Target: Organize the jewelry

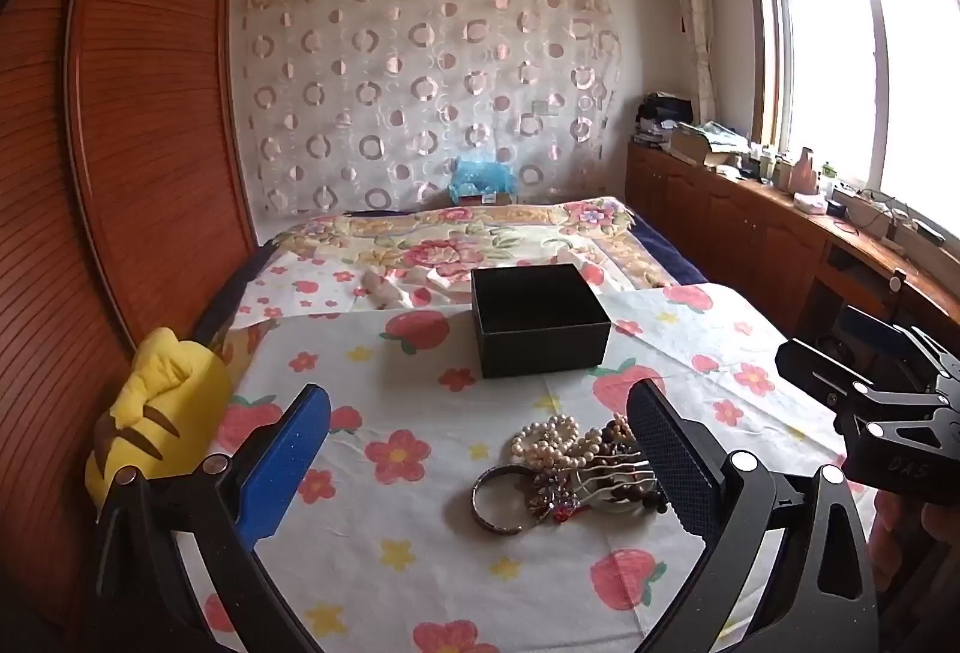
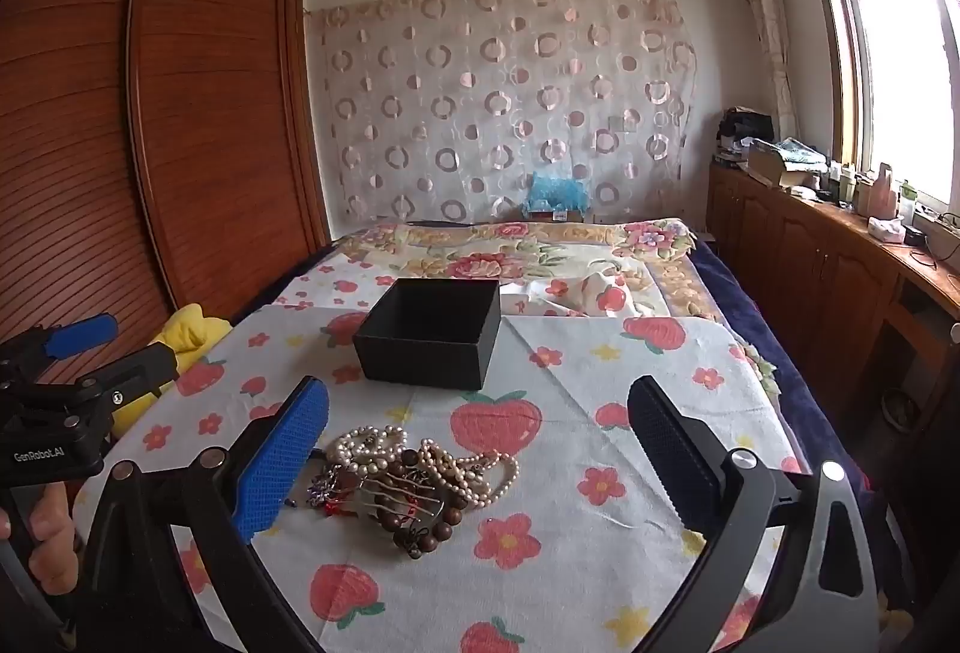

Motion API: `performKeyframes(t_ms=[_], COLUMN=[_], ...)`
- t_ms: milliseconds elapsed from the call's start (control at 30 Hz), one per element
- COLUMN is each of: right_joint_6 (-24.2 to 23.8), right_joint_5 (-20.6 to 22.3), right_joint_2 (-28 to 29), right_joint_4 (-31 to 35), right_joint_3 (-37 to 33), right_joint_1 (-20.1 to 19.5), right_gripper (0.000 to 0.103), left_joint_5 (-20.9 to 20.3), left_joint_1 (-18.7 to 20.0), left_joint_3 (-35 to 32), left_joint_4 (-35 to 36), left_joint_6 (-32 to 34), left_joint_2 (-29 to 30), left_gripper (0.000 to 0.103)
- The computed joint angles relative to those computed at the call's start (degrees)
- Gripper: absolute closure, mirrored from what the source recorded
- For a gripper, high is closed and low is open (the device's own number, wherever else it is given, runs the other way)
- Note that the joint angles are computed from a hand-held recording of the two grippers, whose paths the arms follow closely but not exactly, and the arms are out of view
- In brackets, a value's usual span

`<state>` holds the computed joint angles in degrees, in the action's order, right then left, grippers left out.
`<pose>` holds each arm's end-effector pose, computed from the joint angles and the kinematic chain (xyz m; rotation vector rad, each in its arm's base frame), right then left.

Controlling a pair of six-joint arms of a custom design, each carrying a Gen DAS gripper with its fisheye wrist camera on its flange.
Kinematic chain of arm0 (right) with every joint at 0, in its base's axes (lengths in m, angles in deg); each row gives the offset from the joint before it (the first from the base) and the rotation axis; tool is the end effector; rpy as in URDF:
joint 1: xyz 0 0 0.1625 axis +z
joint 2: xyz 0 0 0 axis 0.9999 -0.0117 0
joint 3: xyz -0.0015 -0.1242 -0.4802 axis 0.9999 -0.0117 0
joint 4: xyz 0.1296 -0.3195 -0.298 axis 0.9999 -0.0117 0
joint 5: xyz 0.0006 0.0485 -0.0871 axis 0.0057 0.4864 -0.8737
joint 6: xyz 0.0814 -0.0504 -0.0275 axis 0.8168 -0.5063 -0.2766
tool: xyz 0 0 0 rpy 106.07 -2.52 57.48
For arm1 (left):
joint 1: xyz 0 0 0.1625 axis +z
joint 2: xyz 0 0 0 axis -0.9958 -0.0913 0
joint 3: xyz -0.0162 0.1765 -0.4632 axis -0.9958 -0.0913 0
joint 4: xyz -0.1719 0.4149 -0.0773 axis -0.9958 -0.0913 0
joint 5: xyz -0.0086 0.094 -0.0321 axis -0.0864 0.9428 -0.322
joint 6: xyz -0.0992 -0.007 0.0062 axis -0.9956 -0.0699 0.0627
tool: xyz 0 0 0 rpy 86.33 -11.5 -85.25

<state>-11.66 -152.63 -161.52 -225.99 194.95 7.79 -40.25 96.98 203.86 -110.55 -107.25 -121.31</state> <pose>0.1166 -0.2356 0.3039 0.3554 -2.0467 1.3664 -0.3365 -0.2912 0.0769 1.0102 2.2385 -1.0884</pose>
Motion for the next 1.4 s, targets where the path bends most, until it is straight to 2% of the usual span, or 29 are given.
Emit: performKeyframes(t_ms=[267,333,1400], right_joint_6=[-0.01,0.40,0.30], right_joint_5=[-0.21,0.66,0.83], right_joint_2=[0.66,-0.38,-0.44], right_joint_4=[-1.12,0.22,-0.03], right_joint_3=[0.21,0.13,0.13], right_joint_1=[0.52,-0.36,-0.31], right_gripper=[0.002,0.002,0.002], left_joint_5=[-0.02,-0.23,-0.14], left_joint_1=[-0.13,0.06,-0.01], left_joint_3=[0.13,-0.16,0.04], left_joint_4=[1.09,1.76,0.43], left_joint_6=[-0.44,-0.59,-0.11], left_joint_2=[-0.64,-0.51,-0.29], left_gripper=[0.007,0.007,0.007])
